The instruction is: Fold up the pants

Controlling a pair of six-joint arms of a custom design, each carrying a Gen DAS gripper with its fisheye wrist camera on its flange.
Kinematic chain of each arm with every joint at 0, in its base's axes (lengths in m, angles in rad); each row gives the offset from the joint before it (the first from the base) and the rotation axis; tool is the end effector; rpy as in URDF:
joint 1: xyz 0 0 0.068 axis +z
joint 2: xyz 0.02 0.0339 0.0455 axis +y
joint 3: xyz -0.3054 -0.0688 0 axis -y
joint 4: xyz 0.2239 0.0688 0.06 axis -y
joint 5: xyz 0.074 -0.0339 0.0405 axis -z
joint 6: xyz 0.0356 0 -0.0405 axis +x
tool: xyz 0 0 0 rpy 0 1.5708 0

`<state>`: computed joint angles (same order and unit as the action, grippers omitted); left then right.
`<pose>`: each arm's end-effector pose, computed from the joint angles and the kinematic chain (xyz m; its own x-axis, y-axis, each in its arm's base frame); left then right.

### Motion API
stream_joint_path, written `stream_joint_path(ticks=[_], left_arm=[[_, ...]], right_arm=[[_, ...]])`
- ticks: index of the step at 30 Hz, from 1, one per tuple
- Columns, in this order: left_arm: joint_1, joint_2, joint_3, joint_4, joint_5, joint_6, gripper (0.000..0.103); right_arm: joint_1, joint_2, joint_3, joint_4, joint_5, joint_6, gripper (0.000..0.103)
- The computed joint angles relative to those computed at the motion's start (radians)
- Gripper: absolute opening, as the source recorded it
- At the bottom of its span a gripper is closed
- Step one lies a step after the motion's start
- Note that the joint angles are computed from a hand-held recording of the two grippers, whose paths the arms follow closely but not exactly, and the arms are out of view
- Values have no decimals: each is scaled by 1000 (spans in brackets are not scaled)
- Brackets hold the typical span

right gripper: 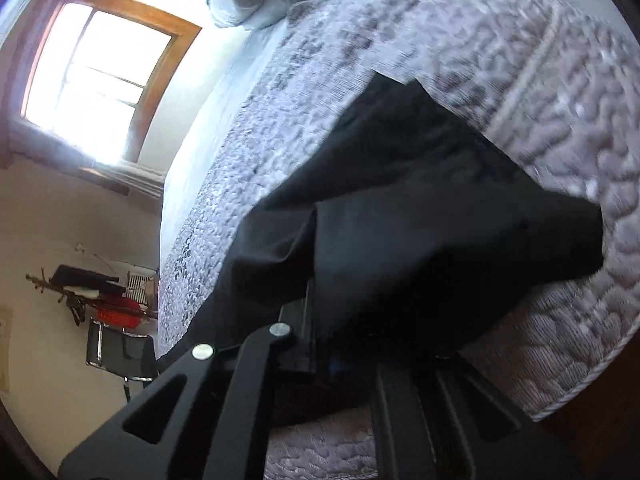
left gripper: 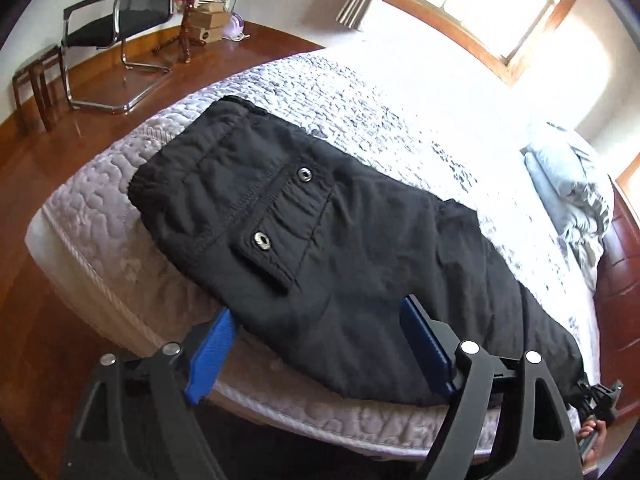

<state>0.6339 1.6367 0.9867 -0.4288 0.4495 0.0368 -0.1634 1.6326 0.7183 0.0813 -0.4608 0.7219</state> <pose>0.2547 0.1680 0.2370 -0.7232 -0.4905 -0.4862 -0.3417 0.8659 -0.3653 0.2929 -0.0323 0.1992 -0.6467 0.7065 -0.2874 0.3703 0.6203 0.6915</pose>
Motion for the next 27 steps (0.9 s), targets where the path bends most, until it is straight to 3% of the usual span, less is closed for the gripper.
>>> stream_joint_path(ticks=[3,6,8,11,15,17,19,21,22,23,24,27], left_arm=[[-47,9,-19,54,-44,-34,86],[-57,25,-31,74,-78,-50,87],[-57,39,-26,71,-74,-57,87],[-45,51,-22,61,-55,-58,87],[-46,68,-1,37,-59,-46,87],[-54,72,10,27,-73,-45,87],[-63,72,18,18,-85,-45,87],[-66,68,25,6,-86,-46,88],[-66,66,27,0,-86,-47,88],[-66,63,29,-8,-86,-46,88],[-66,60,30,-14,-87,-45,88],[-65,61,29,-13,-84,-47,91]], right_arm=[[63,-52,130,-81,24,-92,3],[95,-107,194,-48,-42,-195,3],[94,-143,181,-3,-85,-238,2],[38,-140,122,-28,-64,-220,3],[-43,19,49,-157,10,-213,7],[-91,89,-20,-104,-31,-208,25],[-131,98,-85,-26,-63,-186,29],[-147,58,-113,-2,-52,-188,41],[-148,38,-116,-7,-36,-200,57],[-149,21,-114,-19,-31,-215,61],[-154,9,-115,-28,-33,-237,61],[-163,-6,-101,-47,-35,-239,47]])
